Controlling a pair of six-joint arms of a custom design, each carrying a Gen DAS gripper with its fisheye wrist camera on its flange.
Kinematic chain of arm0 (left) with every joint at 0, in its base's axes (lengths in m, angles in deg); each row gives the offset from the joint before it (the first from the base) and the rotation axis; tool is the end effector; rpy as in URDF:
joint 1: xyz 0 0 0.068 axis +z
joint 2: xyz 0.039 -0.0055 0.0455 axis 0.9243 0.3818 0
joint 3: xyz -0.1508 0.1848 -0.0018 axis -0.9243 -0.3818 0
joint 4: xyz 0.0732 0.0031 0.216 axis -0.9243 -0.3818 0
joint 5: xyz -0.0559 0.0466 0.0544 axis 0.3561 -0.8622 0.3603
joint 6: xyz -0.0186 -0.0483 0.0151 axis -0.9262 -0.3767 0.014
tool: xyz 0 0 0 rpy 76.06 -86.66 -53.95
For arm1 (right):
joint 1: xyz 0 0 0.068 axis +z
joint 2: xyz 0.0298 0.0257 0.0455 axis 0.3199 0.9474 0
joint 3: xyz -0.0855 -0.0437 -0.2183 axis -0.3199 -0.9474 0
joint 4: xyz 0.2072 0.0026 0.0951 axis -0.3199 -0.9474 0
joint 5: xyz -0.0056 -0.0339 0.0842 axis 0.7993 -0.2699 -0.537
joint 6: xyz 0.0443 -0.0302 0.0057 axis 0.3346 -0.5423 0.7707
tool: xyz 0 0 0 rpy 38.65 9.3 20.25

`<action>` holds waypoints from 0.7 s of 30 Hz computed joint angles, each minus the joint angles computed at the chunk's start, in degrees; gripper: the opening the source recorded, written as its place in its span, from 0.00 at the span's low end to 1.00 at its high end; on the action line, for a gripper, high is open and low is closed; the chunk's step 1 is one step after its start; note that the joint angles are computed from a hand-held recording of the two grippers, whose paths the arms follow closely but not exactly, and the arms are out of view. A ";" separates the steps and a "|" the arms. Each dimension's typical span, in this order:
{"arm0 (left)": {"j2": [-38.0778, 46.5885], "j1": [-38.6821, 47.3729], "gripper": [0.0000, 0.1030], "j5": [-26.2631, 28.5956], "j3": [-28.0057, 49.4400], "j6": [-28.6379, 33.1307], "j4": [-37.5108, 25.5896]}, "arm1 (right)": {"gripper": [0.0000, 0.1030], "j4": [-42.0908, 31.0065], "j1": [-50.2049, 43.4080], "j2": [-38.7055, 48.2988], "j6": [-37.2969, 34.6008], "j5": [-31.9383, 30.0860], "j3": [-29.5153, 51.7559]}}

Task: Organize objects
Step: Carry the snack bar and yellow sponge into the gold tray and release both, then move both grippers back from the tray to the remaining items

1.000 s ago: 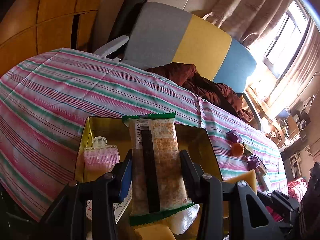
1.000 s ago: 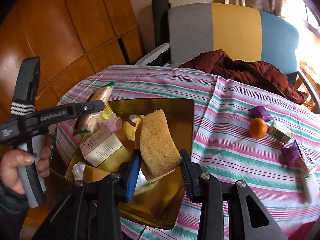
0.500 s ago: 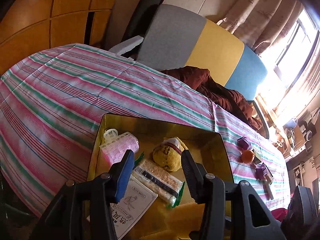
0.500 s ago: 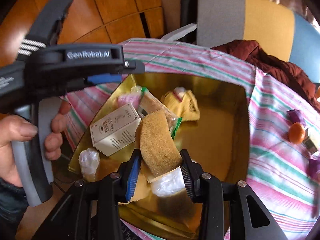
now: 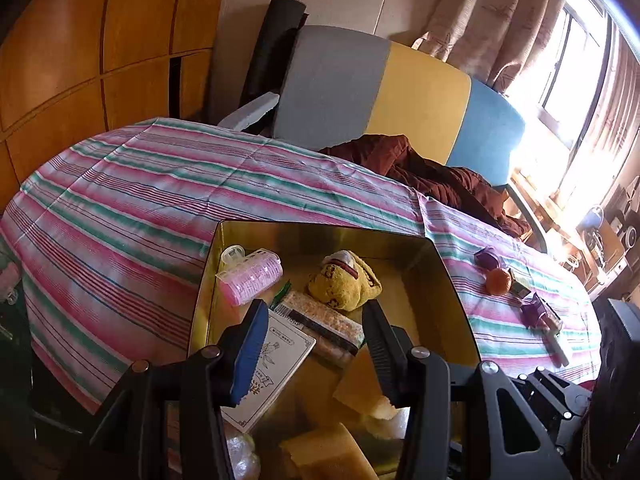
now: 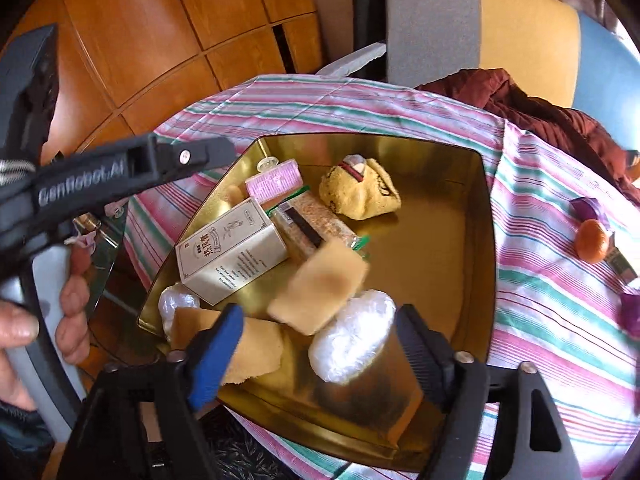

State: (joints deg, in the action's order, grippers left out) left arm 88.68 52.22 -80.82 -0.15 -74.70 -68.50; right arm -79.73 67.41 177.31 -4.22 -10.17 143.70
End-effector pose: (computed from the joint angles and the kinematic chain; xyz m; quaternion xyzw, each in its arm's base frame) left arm 0.2928 -0.0855 0.2423 0.0776 0.9226 -0.1444 0.3493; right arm 0.2393 0.2600 0.2159 -0.0495 0.9482 0.1180 0.2906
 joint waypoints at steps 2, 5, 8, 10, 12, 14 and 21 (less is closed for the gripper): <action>-1.31 -0.91 0.48 -1.28 -1.00 0.13 0.15 | 0.84 -0.47 0.35 -1.09 0.85 1.49 -0.82; -3.24 -2.02 0.48 -2.98 -2.49 0.29 0.19 | 0.87 -1.06 1.03 -3.01 1.74 4.31 -2.20; -5.63 -3.57 0.48 -5.33 -4.44 1.20 0.59 | 0.97 -1.92 1.71 -5.16 3.03 7.46 -3.66; -6.93 -4.51 0.48 -6.46 -5.37 1.57 0.54 | 1.00 -2.90 2.20 -6.52 3.71 9.47 -4.25; -7.96 -5.38 0.48 -7.05 -6.05 1.95 0.47 | 1.00 -3.99 2.34 -7.40 4.18 10.86 -4.53; -8.59 -6.32 0.48 -7.71 -6.21 2.20 0.25 | 1.00 -5.04 2.34 -8.69 4.95 12.03 -5.25; -9.77 -10.19 0.48 -8.84 -6.00 2.68 -0.50 | 1.00 -6.36 1.38 -13.69 8.10 14.19 -9.67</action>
State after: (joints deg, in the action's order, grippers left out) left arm 78.91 42.03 -89.66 -6.15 -72.03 -68.99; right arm -86.10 68.79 163.63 3.88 4.02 134.03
